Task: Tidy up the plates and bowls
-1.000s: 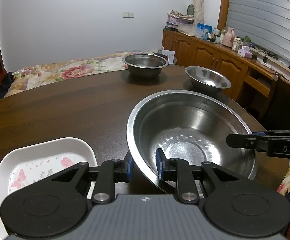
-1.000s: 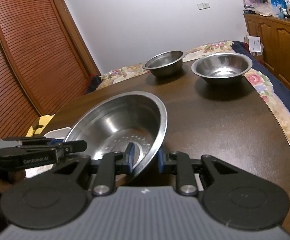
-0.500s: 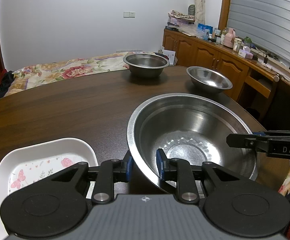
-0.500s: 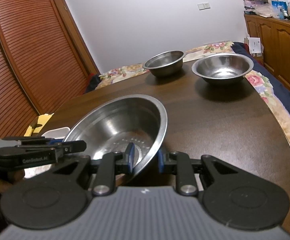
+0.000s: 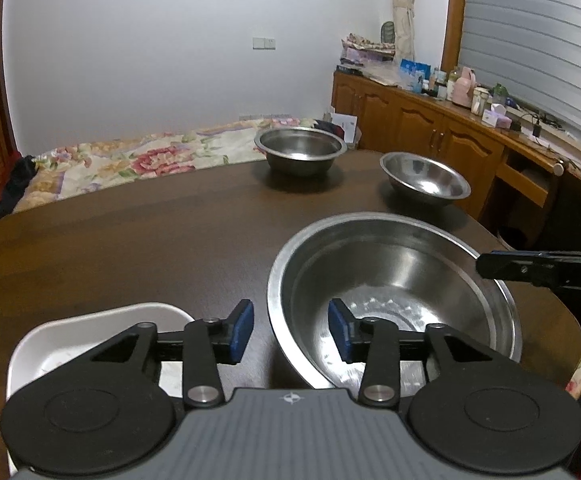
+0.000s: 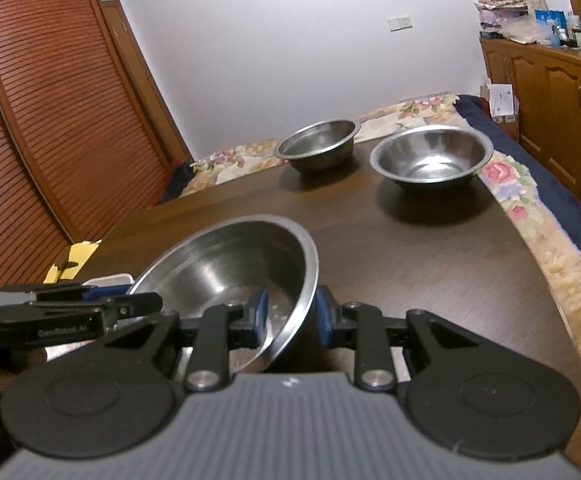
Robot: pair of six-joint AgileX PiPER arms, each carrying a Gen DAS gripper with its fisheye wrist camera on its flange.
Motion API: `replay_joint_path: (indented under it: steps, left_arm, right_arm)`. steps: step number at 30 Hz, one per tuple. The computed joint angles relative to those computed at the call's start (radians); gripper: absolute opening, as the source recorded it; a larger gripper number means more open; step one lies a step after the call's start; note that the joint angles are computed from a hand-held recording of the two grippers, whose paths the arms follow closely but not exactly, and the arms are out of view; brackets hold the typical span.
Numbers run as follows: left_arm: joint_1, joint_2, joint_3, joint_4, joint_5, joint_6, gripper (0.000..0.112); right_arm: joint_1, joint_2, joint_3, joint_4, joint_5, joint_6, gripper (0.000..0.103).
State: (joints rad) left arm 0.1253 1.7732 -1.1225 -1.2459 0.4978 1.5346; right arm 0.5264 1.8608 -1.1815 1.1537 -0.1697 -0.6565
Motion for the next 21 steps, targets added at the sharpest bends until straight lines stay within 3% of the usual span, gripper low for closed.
replay_joint_path:
  steps: [5,10,16,21]
  left_arm:
    - [0.000,-0.002,-0.021,0.004,-0.008,-0.012,0.046]
    - [-0.004,-0.008,-0.044,0.001,-0.015,-0.015,0.050]
    - [-0.033,-0.013,-0.084,0.023,-0.023,-0.032,0.052]
    - [-0.067,0.006,-0.151,0.069,-0.019,-0.074,0.061]
  right_arm:
    - [-0.007,-0.021,-0.003,0.029,-0.016,-0.063,0.029]
    - [-0.007,-0.031,-0.025,0.155,-0.045,-0.235,0.032]
    - [-0.010,-0.039,-0.037,0.178,-0.069,-0.293,0.037]
    - [-0.028,-0.040,-0.056,0.218,-0.073,-0.368,0.047]
